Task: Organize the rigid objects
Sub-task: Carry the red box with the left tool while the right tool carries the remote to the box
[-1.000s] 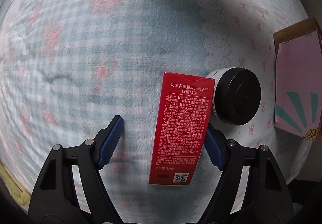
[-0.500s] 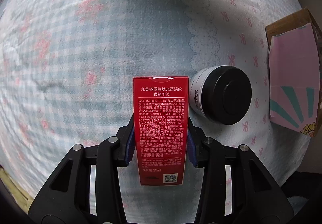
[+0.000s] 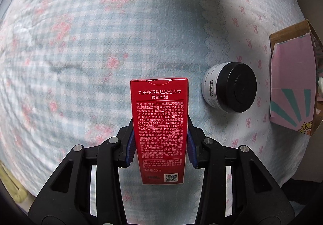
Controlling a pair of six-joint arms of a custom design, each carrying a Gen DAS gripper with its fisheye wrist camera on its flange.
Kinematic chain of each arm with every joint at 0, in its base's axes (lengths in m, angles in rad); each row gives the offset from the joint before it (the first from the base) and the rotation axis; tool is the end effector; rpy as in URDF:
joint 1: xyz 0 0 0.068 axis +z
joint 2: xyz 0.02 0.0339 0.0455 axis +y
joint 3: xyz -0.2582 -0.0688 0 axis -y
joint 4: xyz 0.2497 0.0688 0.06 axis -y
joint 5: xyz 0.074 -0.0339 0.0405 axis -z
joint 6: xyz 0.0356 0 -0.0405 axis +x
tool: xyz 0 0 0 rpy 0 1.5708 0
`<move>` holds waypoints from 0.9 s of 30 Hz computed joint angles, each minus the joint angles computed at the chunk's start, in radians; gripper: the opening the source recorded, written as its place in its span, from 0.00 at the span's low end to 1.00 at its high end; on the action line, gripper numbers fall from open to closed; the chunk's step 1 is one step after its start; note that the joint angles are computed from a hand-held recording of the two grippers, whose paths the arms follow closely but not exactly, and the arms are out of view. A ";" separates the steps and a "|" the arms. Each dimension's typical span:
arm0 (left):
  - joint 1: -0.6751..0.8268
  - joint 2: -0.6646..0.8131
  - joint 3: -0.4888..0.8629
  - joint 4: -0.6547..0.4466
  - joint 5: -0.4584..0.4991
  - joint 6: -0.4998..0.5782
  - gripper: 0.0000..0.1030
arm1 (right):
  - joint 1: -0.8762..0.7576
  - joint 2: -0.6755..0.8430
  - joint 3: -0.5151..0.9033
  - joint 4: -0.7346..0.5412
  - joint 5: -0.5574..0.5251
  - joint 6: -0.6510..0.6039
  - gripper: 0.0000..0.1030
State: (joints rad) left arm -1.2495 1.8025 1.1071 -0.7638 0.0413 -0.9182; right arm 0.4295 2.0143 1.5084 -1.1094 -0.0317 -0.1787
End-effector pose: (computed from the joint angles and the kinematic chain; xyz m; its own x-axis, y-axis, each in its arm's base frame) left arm 0.1002 -0.3057 0.1420 -0.9449 0.3254 -0.0350 0.3272 0.9381 -0.1134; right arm 0.3390 0.1565 0.1687 -0.8201 -0.5710 0.0382 -0.5698 0.8209 0.0391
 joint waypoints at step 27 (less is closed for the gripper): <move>-0.054 -0.405 0.192 -0.383 -0.158 -0.153 0.36 | -0.215 -0.676 -0.107 -0.299 -0.276 0.184 0.52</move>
